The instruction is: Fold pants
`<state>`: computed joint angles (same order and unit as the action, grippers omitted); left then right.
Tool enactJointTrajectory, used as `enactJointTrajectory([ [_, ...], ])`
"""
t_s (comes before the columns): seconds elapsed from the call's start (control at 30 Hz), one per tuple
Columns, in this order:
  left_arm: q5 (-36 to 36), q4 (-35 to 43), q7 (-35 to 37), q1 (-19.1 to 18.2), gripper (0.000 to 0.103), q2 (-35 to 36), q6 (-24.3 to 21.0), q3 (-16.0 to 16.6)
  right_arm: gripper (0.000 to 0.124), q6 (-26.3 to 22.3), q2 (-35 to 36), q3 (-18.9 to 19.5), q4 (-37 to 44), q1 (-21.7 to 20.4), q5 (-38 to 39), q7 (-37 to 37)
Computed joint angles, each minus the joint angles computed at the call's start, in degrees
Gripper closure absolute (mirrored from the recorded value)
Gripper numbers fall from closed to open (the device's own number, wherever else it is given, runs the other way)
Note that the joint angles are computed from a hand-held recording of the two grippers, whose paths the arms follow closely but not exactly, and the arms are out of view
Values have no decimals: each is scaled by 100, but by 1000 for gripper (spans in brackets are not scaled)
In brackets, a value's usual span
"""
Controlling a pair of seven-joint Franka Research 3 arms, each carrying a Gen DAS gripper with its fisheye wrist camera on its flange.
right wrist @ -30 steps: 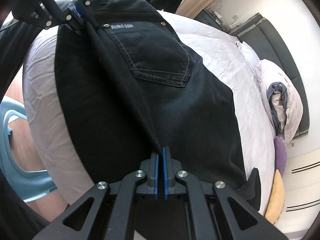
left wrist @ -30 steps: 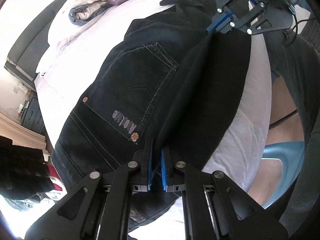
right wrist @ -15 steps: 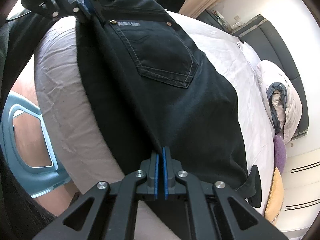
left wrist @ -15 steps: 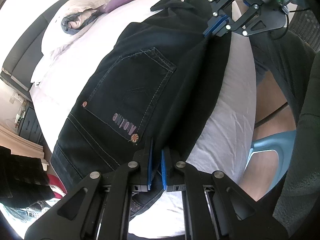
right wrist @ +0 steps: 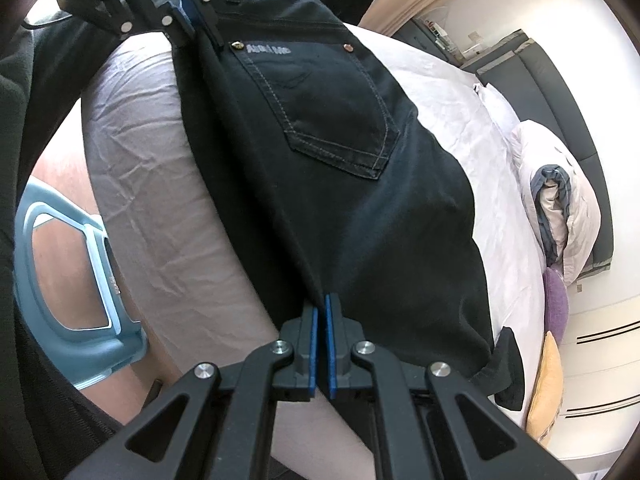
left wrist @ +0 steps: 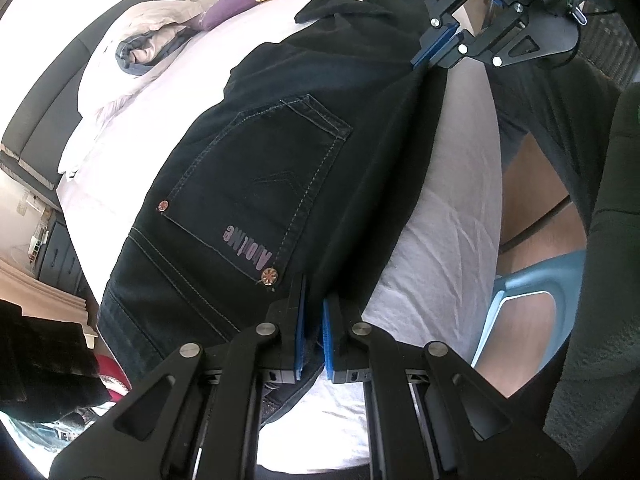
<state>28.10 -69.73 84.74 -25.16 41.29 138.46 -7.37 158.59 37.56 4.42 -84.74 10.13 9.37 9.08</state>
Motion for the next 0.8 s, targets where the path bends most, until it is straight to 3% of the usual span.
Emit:
enactJointTrajectory([
  [0.3,69,-257,42,50,97,-57,248,3,118,78,38,-143,-125,98,-139,142],
  [0.47,-51,-306,92,167,94,-144,286,-73,111,129,109,-43,-51,12,1,305],
  [0.5,-163,-287,156,215,94,-173,194,-133,108,98,117,-37,-22,-4,43,364],
  [0.53,-364,-286,265,316,94,-252,70,-245,97,184,117,-63,-28,8,74,461],
  [0.57,-535,-278,367,394,93,-309,-32,-328,77,310,111,-85,-60,23,77,522],
  [0.63,-801,-319,432,504,94,-487,-110,-413,53,407,80,8,-67,-73,177,570],
  [0.7,-827,-269,249,479,94,-563,9,-334,46,-162,38,218,110,-292,413,543],
  [0.8,-968,313,-36,480,94,-316,293,-299,47,-511,34,182,250,-300,593,718],
])
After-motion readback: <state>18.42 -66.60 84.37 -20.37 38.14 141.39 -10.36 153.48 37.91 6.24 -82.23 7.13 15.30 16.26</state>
